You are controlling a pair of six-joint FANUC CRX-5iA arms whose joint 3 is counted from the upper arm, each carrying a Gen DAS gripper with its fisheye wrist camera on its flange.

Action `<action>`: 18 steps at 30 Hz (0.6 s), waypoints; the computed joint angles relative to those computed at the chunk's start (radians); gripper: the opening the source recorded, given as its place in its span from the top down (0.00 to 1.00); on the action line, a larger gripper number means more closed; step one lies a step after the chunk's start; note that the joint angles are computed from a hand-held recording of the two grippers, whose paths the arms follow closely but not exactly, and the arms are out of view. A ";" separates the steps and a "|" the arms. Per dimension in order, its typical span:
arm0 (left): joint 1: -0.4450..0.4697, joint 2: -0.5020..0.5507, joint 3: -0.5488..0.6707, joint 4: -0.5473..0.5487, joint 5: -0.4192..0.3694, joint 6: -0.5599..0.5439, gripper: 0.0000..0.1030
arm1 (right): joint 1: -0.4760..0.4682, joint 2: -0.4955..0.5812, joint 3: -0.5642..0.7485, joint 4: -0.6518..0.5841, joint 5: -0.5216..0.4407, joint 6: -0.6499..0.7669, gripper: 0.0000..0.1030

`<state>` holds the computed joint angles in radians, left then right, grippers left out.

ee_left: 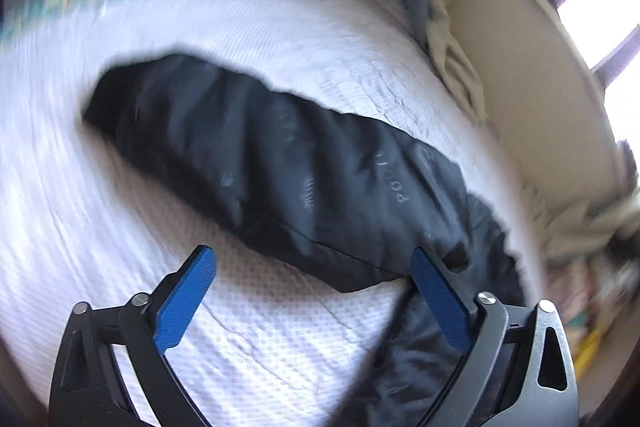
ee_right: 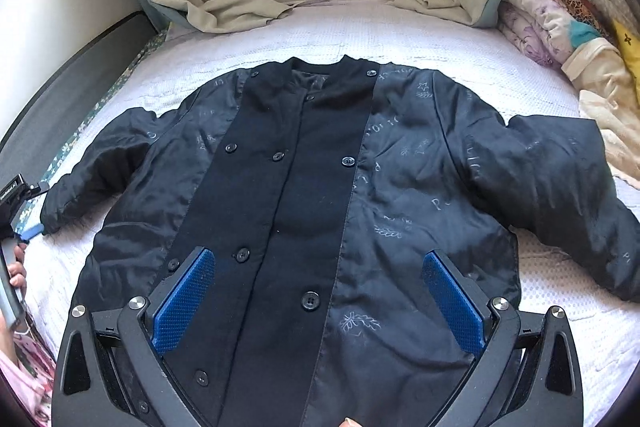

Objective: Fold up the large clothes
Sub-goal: 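Grasp the coat sleeve with the left tool and fold it across the coat body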

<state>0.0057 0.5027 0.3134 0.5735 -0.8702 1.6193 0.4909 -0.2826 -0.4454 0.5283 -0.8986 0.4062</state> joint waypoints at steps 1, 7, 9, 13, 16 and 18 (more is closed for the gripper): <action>0.009 0.002 -0.035 0.077 0.003 -0.024 0.08 | -0.001 -0.003 -0.002 0.005 0.002 -0.004 0.00; 0.037 0.042 -0.132 0.347 -0.003 -0.042 0.09 | 0.001 -0.018 -0.015 0.016 -0.003 -0.034 0.00; 0.034 0.078 -0.093 0.359 -0.029 -0.027 0.09 | 0.006 -0.016 -0.018 0.026 -0.008 -0.041 0.00; 0.022 0.117 -0.082 0.433 -0.008 -0.027 0.09 | 0.017 -0.007 -0.024 0.069 -0.024 -0.059 0.00; 0.019 0.137 -0.089 0.475 0.041 -0.006 0.18 | 0.021 -0.009 -0.029 0.092 -0.031 -0.068 0.00; 0.015 0.134 -0.117 0.525 0.085 -0.018 0.25 | 0.020 -0.017 -0.034 0.097 -0.031 -0.072 0.00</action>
<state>0.0206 0.6372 0.1968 1.0984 -0.7848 1.6015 0.5109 -0.2996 -0.4793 0.6251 -0.9292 0.3345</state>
